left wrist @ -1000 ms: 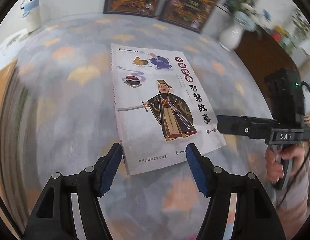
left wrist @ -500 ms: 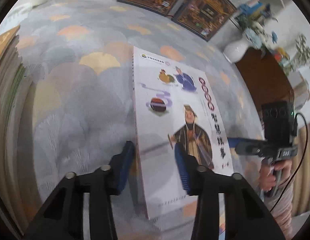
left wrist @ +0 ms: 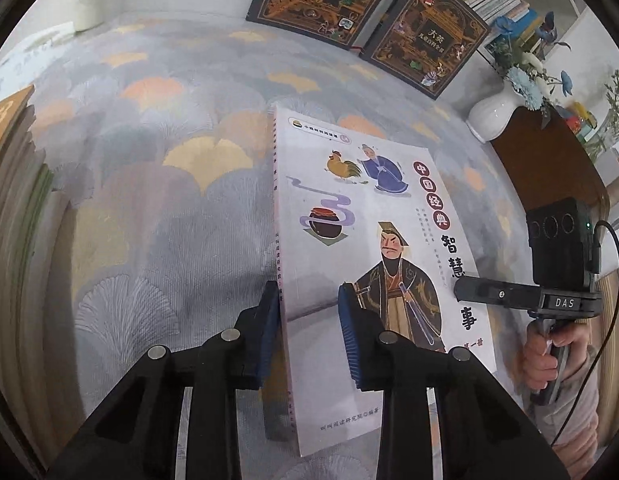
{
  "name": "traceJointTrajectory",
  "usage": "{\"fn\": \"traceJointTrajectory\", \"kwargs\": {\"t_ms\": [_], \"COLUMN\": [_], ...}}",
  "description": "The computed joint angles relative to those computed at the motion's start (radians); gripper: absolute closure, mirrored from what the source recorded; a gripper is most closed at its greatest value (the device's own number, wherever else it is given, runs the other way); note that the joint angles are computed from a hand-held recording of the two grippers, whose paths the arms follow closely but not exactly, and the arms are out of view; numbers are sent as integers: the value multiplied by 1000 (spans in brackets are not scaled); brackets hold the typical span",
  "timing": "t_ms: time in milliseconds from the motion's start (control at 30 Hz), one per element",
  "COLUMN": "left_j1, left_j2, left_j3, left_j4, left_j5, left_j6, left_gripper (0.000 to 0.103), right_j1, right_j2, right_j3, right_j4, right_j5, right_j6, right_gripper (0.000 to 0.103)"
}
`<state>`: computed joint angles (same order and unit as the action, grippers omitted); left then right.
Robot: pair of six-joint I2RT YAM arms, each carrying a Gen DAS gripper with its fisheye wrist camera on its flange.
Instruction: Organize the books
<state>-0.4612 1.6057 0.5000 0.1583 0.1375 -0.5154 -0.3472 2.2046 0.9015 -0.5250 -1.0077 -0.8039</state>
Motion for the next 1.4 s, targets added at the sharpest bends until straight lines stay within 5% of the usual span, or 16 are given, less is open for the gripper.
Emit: {"fn": "traceJointTrajectory", "kwargs": {"t_ms": [267, 533, 700, 867, 1067, 1233, 1400], "left_j1": [54, 41, 20, 71, 350, 741, 1103], "left_j2": [-27, -235, -467, -693, -900, -976, -927], "left_j3": [-1, -61, -68, -44, -42, -8, 22], "left_j4": [-27, -66, -220, -437, -655, -833, -940], "left_j5": [127, 156, 94, 34, 115, 302, 461], "left_j6": [-64, -91, -71, -4, 127, 378, 650], "left_gripper": [75, 75, 75, 74, 73, 73, 71], "right_j1": [78, 31, 23, 178, 559, 855, 1050], "right_j2": [-211, -526, -707, -939, -1052, -918, -748], "right_j3": [-177, -309, -367, -466, -530, -477, -381], "right_j4": [236, 108, 38, 167, 495, 725, 830], "right_j5": [56, 27, -11, 15, 192, 347, 481], "right_j6": [201, 114, 99, 318, 710, 897, 986], "right_gripper": [89, 89, 89, 88, 88, 88, 88]}}
